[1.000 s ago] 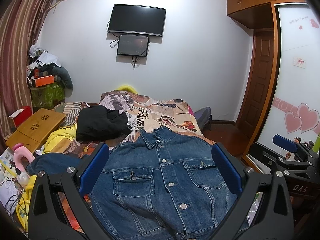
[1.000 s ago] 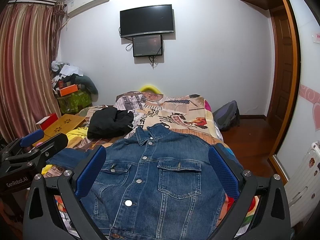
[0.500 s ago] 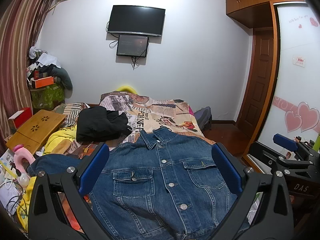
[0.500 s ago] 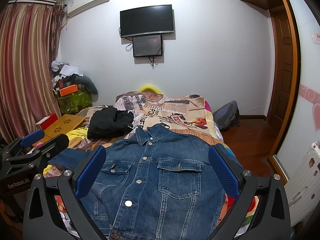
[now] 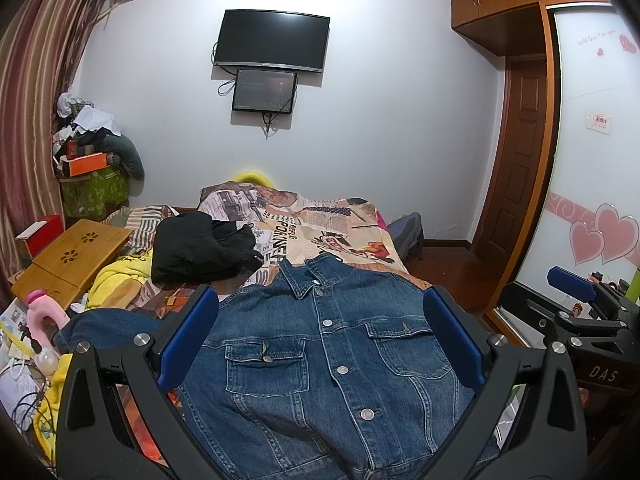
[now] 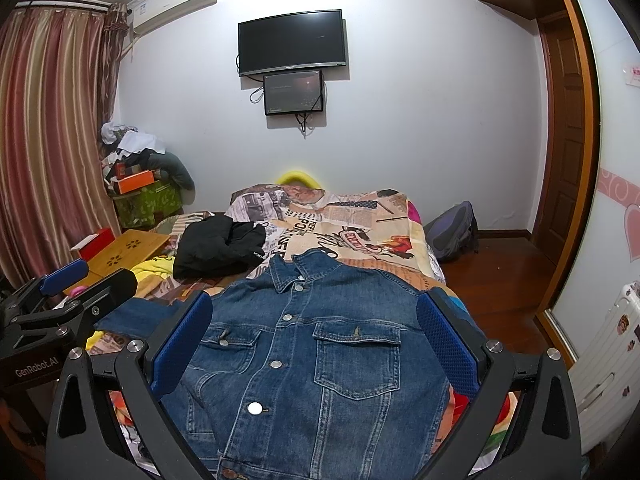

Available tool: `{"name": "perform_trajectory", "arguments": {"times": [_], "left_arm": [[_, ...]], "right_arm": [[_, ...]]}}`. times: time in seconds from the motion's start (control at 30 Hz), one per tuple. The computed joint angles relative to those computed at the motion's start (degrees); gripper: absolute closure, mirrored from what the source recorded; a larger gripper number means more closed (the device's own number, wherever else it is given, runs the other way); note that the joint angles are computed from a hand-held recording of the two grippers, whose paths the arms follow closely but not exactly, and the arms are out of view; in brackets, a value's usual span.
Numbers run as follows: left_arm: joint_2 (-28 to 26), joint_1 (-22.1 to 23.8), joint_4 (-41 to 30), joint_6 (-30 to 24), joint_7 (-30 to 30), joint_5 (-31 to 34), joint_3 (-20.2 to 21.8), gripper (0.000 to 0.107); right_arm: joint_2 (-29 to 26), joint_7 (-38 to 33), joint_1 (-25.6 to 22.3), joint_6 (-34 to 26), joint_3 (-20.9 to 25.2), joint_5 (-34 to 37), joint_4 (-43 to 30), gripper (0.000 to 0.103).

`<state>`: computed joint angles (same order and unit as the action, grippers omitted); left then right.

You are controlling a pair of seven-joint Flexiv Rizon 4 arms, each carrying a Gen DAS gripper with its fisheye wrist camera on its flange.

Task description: Fold large clothes

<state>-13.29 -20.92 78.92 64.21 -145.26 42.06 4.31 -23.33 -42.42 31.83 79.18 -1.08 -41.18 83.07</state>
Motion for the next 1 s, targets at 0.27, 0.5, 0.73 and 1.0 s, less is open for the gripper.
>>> {"name": "perform_trajectory", "arguments": {"times": [0.27, 0.5, 0.73, 1.0], "left_arm": [[-0.1, 0.3, 0.1, 0.3, 0.9, -0.8, -0.2, 0.004], [-0.9, 0.8, -0.1, 1.1, 2.4, -2.6, 0.0, 0.004], [-1.2, 1.1, -0.6, 0.1, 0.6, -1.0, 2.1, 0.004], [-0.5, 3.8, -0.7, -4.5, -5.6, 3.3, 4.8, 0.004]], "right_arm": [[-0.1, -0.6, -0.2, -0.5, 0.3, 0.5, -0.2, 0.001], [-0.7, -1.3, -0.2, -2.2, 0.6, 1.5, -1.5, 0.001], [-2.3, -1.8, 0.1, -4.7, 0.5, 2.0, -3.7, 0.001], [-5.7, -3.6, 0.1, -9.3, 0.7, 4.3, -9.0, 0.001]]}}
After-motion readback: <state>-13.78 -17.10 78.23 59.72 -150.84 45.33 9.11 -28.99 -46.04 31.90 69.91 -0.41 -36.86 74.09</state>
